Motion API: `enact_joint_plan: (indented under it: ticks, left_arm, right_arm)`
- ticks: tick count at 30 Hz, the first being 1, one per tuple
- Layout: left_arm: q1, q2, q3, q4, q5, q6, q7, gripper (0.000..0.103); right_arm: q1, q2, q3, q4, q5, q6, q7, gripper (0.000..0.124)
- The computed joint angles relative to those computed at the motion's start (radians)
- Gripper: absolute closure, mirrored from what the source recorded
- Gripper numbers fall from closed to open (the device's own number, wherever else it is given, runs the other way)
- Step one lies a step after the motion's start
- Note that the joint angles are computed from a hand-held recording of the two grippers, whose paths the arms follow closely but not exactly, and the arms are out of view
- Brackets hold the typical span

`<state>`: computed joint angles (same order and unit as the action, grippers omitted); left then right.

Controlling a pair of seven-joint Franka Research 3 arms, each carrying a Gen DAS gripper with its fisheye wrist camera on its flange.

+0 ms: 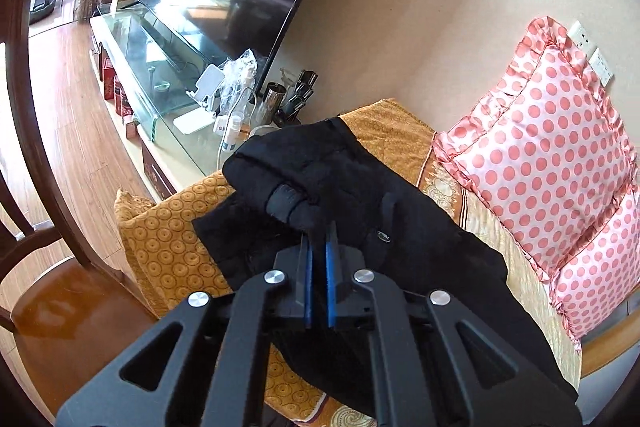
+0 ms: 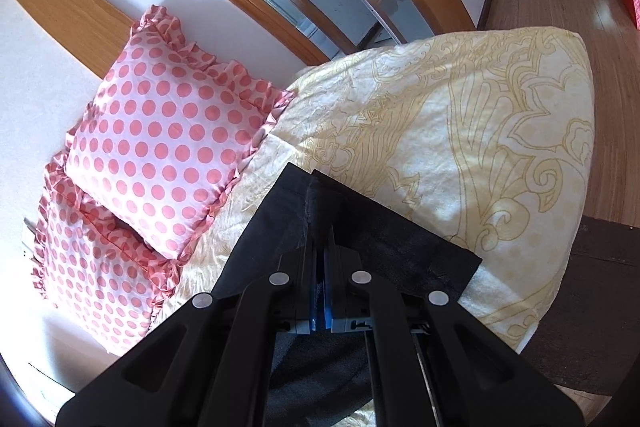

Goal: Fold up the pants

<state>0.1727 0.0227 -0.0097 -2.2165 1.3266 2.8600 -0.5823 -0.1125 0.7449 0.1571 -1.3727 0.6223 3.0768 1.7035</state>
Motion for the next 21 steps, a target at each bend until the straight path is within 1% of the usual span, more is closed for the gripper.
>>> enact_joint_plan:
  ticks: [1,2,4,7,12,14,16,17,18,19,20,21]
  left_arm:
    - [0.001,-0.003,0.001,-0.008,-0.019,0.001,0.019,0.098]
    - [0.002,-0.005,0.001,-0.017,-0.039,0.004,0.037,0.098]
    - [0.004,-0.01,0.002,-0.032,-0.053,0.011,0.052,0.099]
    - [0.009,-0.028,0.001,-0.05,-0.032,0.021,0.036,0.099]
    - [0.022,-0.046,-0.001,-0.073,-0.042,0.038,0.05,0.099]
    - [0.026,-0.052,-0.004,-0.081,-0.043,0.036,0.058,0.099]
    - [0.033,-0.053,-0.003,-0.09,-0.044,0.046,0.052,0.099]
    - [0.036,-0.05,-0.002,-0.092,-0.048,0.053,0.058,0.099]
    - [0.036,-0.047,-0.003,-0.095,-0.061,0.053,0.074,0.099]
    - [0.034,-0.043,-0.006,-0.096,-0.079,0.044,0.1,0.099]
    - [0.031,-0.04,-0.009,-0.094,-0.084,0.032,0.114,0.099]
    - [0.029,-0.036,-0.01,-0.093,-0.082,0.025,0.116,0.099]
  right_arm:
    - [0.006,0.002,-0.012,0.002,-0.002,-0.011,0.013,0.122]
    - [-0.003,0.002,-0.002,-0.003,0.006,-0.013,0.015,0.122]
    - [-0.037,-0.007,0.045,-0.03,0.039,0.008,-0.008,0.122]
    - [-0.066,-0.032,0.088,-0.079,0.067,0.049,-0.047,0.122]
    - [-0.126,-0.069,0.171,-0.147,0.107,0.113,-0.108,0.122]
    - [-0.121,-0.082,0.16,-0.171,0.109,0.122,-0.102,0.122]
    - [-0.125,-0.083,0.159,-0.182,0.115,0.112,-0.09,0.122]
    - [-0.107,-0.085,0.132,-0.188,0.114,0.103,-0.069,0.122]
    - [-0.106,-0.086,0.13,-0.195,0.121,0.101,-0.059,0.122]
    - [-0.098,-0.088,0.119,-0.204,0.121,0.097,-0.05,0.122]
    - [-0.08,-0.092,0.094,-0.212,0.117,0.096,-0.033,0.122]
    - [-0.074,-0.092,0.086,-0.218,0.112,0.095,-0.029,0.122]
